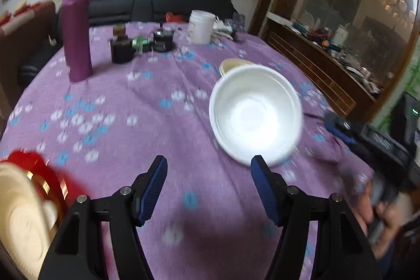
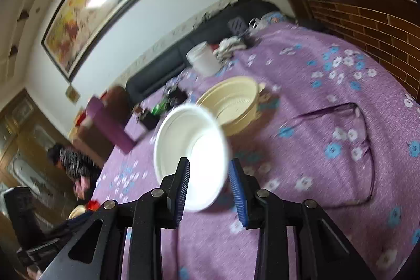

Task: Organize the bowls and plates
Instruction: 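Grasp the rim of the remaining white foam bowl with the left tool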

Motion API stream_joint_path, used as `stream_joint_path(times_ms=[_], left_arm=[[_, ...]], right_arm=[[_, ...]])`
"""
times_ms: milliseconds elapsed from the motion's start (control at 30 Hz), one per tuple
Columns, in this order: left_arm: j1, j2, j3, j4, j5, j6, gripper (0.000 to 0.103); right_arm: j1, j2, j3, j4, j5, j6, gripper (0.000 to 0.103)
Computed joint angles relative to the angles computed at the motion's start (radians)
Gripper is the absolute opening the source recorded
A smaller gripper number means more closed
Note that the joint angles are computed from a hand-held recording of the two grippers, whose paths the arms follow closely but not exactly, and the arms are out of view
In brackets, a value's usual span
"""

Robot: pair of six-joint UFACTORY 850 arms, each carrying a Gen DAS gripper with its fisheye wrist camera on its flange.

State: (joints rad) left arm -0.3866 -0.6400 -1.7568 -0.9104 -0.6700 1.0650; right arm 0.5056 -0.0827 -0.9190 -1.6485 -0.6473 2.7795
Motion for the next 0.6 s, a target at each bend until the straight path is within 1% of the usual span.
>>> stream_joint_path(times_ms=[67,100,133,167,200,300,367,433,533,600], left_arm=[[-0.016,-0.024,-0.013,-0.040,0.054,0.016,0.065],[-0.017,-0.038,-0.028,-0.057,0.055,0.020,0.065],[-0.019,-0.052,-0.045,-0.071,0.058,0.020,0.067],[-0.026,-0.073,-0.069,-0.065,0.072,0.004,0.071],[-0.033,-0.100,-0.107,-0.042,0.069,-0.028,0.073],[-0.044,-0.171,-0.213,0.006,0.047,-0.108,0.073],[-0.054,-0.198,-0.250,0.027,0.053,-0.117,0.078],[-0.059,-0.221,-0.276,0.042,0.043,-0.121,0.078],[-0.067,-0.268,-0.334,0.082,-0.010,-0.145,0.078],[-0.070,-0.279,-0.344,0.098,-0.031,-0.140,0.077]], right_arm=[[-0.004,-0.015,0.004,-0.019,-0.016,0.018,0.035],[-0.009,-0.023,0.005,-0.029,-0.012,0.023,0.035],[-0.013,-0.029,0.008,-0.057,-0.003,0.048,0.035],[-0.020,-0.040,0.008,-0.096,0.009,0.085,0.035],[-0.025,-0.052,0.000,-0.097,0.015,0.085,0.035],[-0.027,-0.075,-0.026,-0.047,0.005,0.004,0.035],[-0.038,-0.080,-0.022,-0.071,0.020,0.029,0.035],[-0.048,-0.082,-0.021,-0.073,0.046,0.038,0.036],[-0.074,-0.101,-0.037,-0.037,0.112,0.000,0.037],[-0.088,-0.118,-0.050,-0.020,0.155,-0.022,0.037]])
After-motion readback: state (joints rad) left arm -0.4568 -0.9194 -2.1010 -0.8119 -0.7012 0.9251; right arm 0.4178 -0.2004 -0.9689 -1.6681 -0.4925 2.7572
